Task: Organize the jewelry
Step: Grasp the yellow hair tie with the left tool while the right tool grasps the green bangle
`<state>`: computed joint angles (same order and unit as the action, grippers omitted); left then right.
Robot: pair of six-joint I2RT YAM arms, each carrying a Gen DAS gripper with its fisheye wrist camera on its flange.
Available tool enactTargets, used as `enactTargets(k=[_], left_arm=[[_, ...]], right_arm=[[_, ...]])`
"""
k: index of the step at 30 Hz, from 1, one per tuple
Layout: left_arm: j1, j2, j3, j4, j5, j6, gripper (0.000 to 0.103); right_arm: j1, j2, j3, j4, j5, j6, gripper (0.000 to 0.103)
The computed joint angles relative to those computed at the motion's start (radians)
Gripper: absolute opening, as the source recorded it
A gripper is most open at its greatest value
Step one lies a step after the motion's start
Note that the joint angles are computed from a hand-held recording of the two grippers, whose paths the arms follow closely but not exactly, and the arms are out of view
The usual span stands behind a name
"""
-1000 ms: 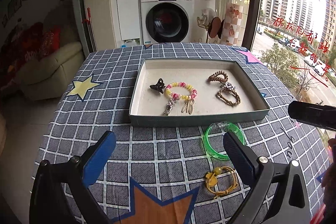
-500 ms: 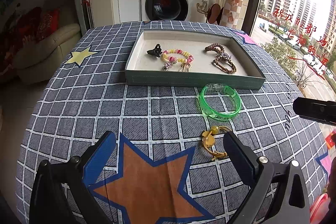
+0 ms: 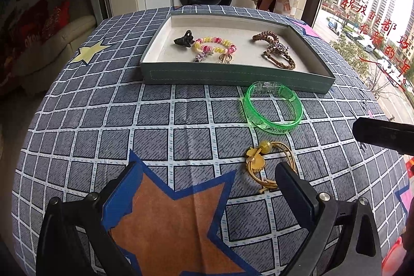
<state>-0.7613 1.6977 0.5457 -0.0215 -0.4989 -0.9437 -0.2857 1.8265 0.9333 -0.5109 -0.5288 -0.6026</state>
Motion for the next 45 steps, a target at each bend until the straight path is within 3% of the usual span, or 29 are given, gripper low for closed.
enactTargets(k=[19, 20, 25, 34, 39, 42, 44, 45], left_arm=[[0.016, 0.122, 0.061, 0.019, 0.010, 0.038, 0.103], [0.017, 0.126, 0.063, 0.022, 0.018, 0.047, 0.099], [0.016, 0.136, 0.075, 0.030, 0.020, 0.068, 0.098], [0.007, 0.130, 0.082, 0.061, 0.043, 0.129, 0.073], [0.001, 0.131, 0.077, 0.071, 0.039, 0.130, 0.072], [-0.001, 0.132, 0.078, 0.070, 0.037, 0.128, 0.072], [-0.002, 0.133, 0.079, 0.069, 0.037, 0.126, 0.072], [-0.003, 0.134, 0.080, 0.068, 0.035, 0.124, 0.072]], right_arm=[[0.190, 0.104, 0.064, 0.138, 0.162, 0.190, 0.103], [0.200, 0.110, 0.064, 0.150, 0.179, 0.199, 0.103], [0.243, 0.135, 0.074, 0.180, 0.230, 0.219, 0.100], [0.314, 0.151, 0.064, 0.247, 0.311, 0.232, 0.084], [0.358, 0.135, 0.016, 0.321, 0.389, 0.204, 0.079], [0.360, 0.114, -0.006, 0.330, 0.380, 0.189, 0.067], [0.360, 0.103, -0.010, 0.325, 0.374, 0.184, 0.045], [0.356, 0.099, -0.009, 0.317, 0.367, 0.176, 0.040]])
